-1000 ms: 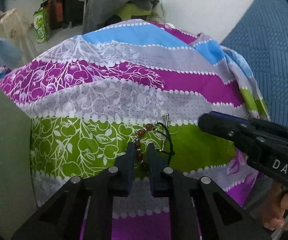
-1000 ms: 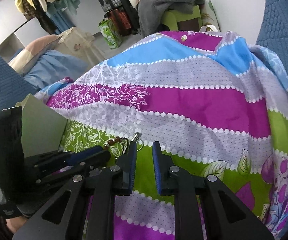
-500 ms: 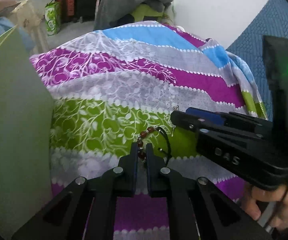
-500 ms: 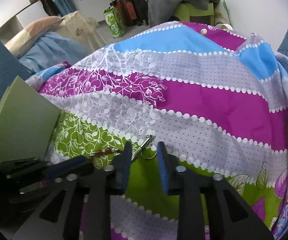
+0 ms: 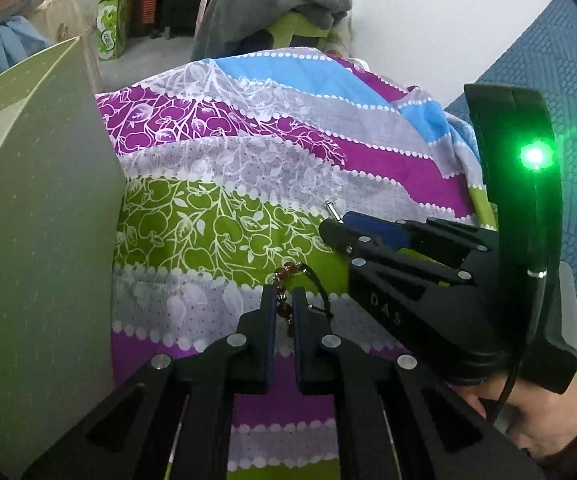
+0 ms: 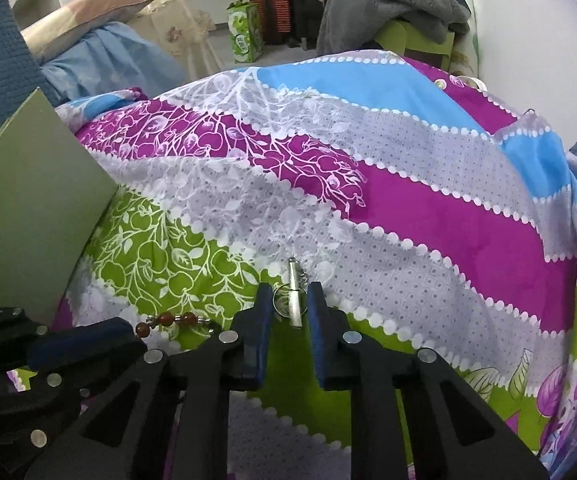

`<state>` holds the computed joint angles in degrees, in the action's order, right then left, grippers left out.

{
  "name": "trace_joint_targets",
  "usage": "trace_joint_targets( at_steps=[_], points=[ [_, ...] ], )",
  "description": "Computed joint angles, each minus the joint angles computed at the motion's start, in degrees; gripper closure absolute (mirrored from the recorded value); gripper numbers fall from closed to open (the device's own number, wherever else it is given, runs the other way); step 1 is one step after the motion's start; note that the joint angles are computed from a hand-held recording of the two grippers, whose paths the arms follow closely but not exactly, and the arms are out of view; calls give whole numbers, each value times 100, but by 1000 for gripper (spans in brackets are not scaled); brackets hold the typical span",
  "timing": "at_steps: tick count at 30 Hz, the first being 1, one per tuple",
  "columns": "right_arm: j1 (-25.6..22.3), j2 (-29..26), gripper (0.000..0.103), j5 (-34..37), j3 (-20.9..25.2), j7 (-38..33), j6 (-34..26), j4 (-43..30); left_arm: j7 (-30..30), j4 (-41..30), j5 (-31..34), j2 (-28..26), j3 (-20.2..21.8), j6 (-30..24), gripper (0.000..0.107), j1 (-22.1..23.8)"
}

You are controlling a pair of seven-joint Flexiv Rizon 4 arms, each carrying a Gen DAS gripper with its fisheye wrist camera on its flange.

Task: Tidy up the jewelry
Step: 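Grasp the brown beaded bracelet with the left gripper while the right gripper grasps the silver pin, then lift the beaded bracelet and silver pin and carry both over the white box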

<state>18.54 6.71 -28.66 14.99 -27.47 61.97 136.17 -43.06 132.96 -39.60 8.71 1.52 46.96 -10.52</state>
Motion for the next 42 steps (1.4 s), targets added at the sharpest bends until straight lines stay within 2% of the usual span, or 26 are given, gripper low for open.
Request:
trace_joint_targets(
  at_steps=[3, 16, 23, 28, 37, 42],
  points=[
    [37, 91, 89, 322, 4, -65, 30, 25, 23, -3, -31, 83, 29, -79, 102, -3],
    [-52, 921, 88, 378, 314, 591, -81, 246, 17, -152, 19, 484, 178, -623, 102, 59],
    [109, 1410, 88, 673, 491, 840, -827, 4, -41, -597, 226, 741, 316, -1361, 102, 212],
    [268, 1709, 88, 694, 601, 1036, -1631, -501, -137, -992, 284, 878, 411, -1812, 102, 354],
    [206, 1612, 88, 352, 710, 1042, -2092, -1336, -124, -1876, 195, 855, 614, -2387, 102, 690],
    [228, 1361, 88, 89, 703, 947, -2197, -1890, -84, -2386, 58, 689, 749, -2664, 102, 934]
  ],
)
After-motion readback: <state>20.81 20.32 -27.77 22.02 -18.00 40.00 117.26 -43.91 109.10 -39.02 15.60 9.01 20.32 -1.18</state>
